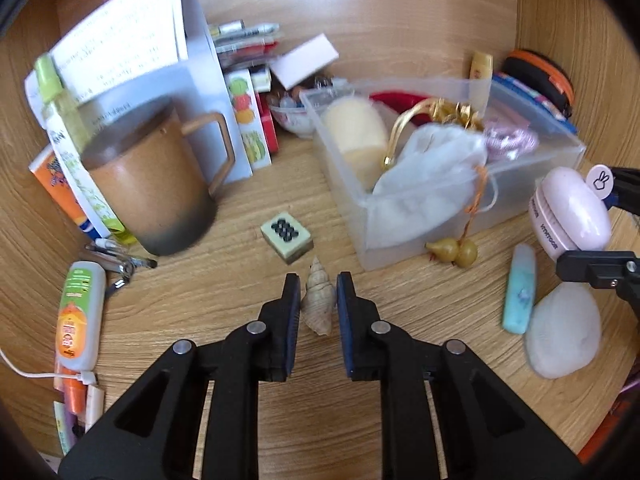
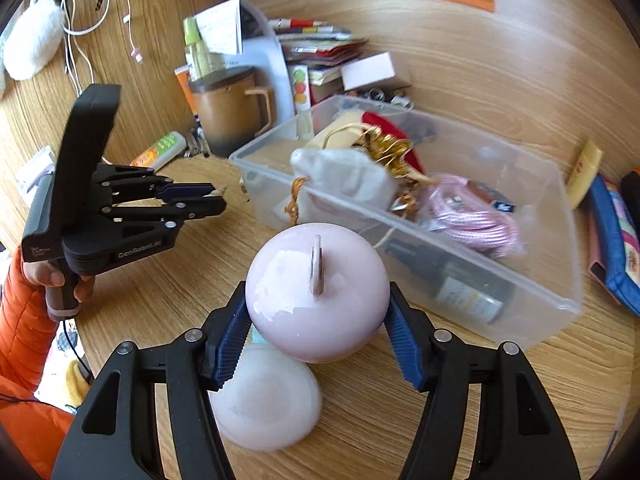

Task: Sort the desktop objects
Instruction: 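Lift the seashell and pink jar and carry both over the clear bin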

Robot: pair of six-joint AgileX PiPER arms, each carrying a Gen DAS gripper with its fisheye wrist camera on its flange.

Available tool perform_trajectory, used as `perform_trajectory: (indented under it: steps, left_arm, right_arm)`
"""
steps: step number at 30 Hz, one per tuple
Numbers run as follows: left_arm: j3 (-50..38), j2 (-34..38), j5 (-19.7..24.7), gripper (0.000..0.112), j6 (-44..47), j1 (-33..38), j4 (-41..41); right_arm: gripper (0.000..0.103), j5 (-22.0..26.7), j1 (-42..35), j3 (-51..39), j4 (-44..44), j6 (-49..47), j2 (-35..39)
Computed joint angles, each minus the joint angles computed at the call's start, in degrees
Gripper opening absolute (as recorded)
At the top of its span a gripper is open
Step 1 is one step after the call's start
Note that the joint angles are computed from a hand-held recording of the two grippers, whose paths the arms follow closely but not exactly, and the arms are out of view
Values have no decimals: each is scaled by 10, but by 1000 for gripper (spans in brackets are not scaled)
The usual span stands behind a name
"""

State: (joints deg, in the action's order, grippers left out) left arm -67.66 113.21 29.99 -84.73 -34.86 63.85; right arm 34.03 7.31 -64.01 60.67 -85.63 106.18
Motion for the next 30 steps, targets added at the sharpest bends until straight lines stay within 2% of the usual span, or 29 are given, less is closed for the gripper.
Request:
perform_trajectory:
  steps: [7, 16, 24, 30]
  left_arm:
    - [7, -33, 42, 17, -73, -29, 46]
    - [-6, -60, 70, 17, -89, -46, 72]
    - [-62, -50, 72, 17, -39, -51, 53]
    - [-121, -20, 54, 17, 9, -46, 33]
  right_arm:
    - [60, 11, -31, 8, 32, -38, -23]
    - [60, 36, -74, -9, 56, -59, -31]
    - [60, 56, -95, -52, 52, -42, -1]
    - [60, 56, -100, -104, 35, -20, 23]
